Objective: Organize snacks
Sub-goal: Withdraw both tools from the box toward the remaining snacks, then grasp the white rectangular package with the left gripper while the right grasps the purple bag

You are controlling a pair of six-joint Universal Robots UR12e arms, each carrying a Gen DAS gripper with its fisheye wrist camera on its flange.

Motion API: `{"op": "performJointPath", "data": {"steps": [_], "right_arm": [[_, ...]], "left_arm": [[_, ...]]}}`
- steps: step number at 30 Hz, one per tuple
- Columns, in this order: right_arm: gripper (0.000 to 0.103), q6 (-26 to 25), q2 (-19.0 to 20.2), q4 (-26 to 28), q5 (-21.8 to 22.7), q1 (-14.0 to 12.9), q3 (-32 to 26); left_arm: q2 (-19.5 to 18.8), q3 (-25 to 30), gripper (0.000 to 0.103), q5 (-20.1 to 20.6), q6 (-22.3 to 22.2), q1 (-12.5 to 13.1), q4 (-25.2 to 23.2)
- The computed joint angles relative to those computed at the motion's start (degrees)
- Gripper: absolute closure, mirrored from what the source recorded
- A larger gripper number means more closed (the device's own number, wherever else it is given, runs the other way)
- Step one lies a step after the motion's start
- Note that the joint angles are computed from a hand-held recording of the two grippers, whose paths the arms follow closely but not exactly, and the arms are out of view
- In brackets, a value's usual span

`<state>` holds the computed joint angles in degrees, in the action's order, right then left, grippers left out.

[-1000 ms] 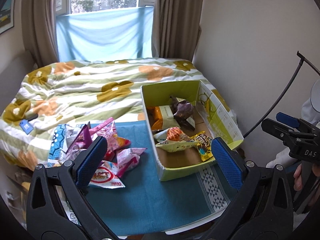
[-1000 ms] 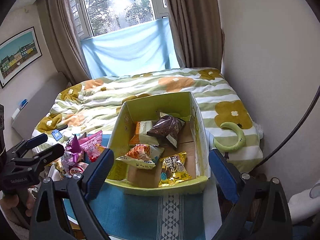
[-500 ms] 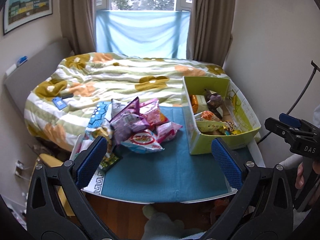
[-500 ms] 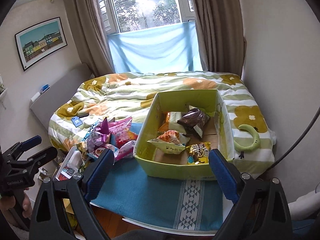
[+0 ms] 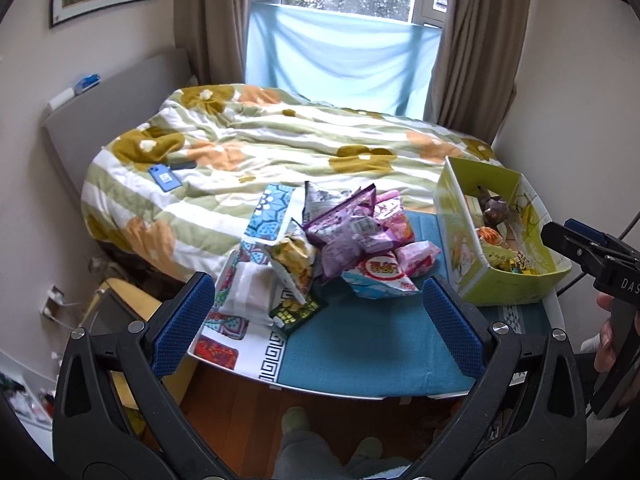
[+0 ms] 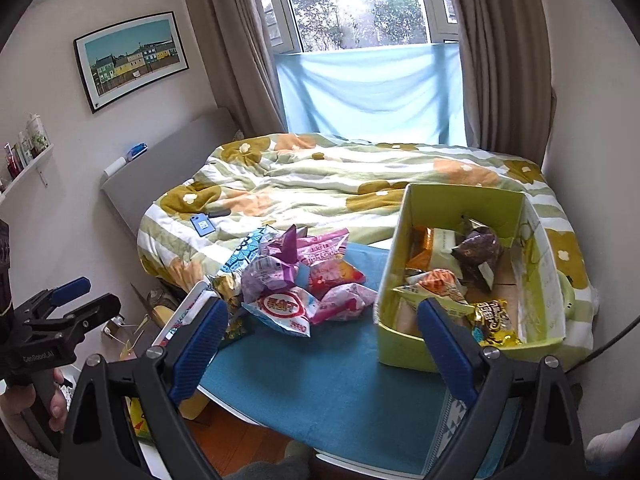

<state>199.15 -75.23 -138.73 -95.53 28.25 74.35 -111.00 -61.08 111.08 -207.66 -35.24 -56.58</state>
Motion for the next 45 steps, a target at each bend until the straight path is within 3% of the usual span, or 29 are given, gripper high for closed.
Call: {"op": "performJointPath", "data": {"steps": [5, 8, 11, 15, 17, 19, 27, 31, 37, 40, 45], "right_arm": [[0.009, 0.79, 5.37, 2.14, 0.4, 1.22, -6.53], [0.009, 3.28, 8.91, 4.31, 0.71, 1.68, -10.71], [0.009, 6.88, 12.11, 7.17, 2.23, 1.81, -14.44], [0.009, 8.86, 15.93, 12.09, 0.91, 2.37, -19.42], [0.009, 9.7, 17.49, 14.15, 0.52, 2.4, -21.55], [0.009, 10.65, 19.0, 16.01, -0.11, 2.51, -23.45], [0.009, 11.63, 22.89, 20.04, -0.26, 2.32, -27.7], [0.009, 10.78, 24.39, 21.27, 0.14, 2.01, -29.55], [0.009, 5.05, 26.53, 23.59, 1.77, 1.59, -32.66], [0.009, 3.64, 27.57, 25.11, 2.78, 1.38, -34.11], [0.009, 1.91, 28.86, 26.72, 5.33, 1.01, -35.82]], "left_arm": [[0.81, -2.1, 0.0, -4.64, 0.44, 4.05, -1.33], [0.58, -3.28, 0.0, -9.43, 1.53, 6.67, -1.13], [-0.57, -3.35, 0.0, -13.34, 3.4, 8.68, -2.45], [-2.69, -3.05, 0.002, -17.42, 6.56, 10.53, -4.28], [-3.81, -2.78, 0.007, -19.11, 7.83, 11.2, -5.35], [-4.96, -2.35, 0.016, -18.54, 8.58, 11.39, -6.5], [-8.08, -1.72, 0.016, -19.26, 9.4, 11.55, -9.27], [-9.34, -1.13, 0.026, -17.52, 8.22, 11.05, -10.25], [-11.01, 0.58, 0.026, -12.4, 8.86, 9.82, -12.51], [-11.9, 1.74, 0.034, -10.68, 8.38, 9.63, -14.38], [-11.92, 1.5, 0.036, -10.94, 7.22, 9.75, -13.89]]}}
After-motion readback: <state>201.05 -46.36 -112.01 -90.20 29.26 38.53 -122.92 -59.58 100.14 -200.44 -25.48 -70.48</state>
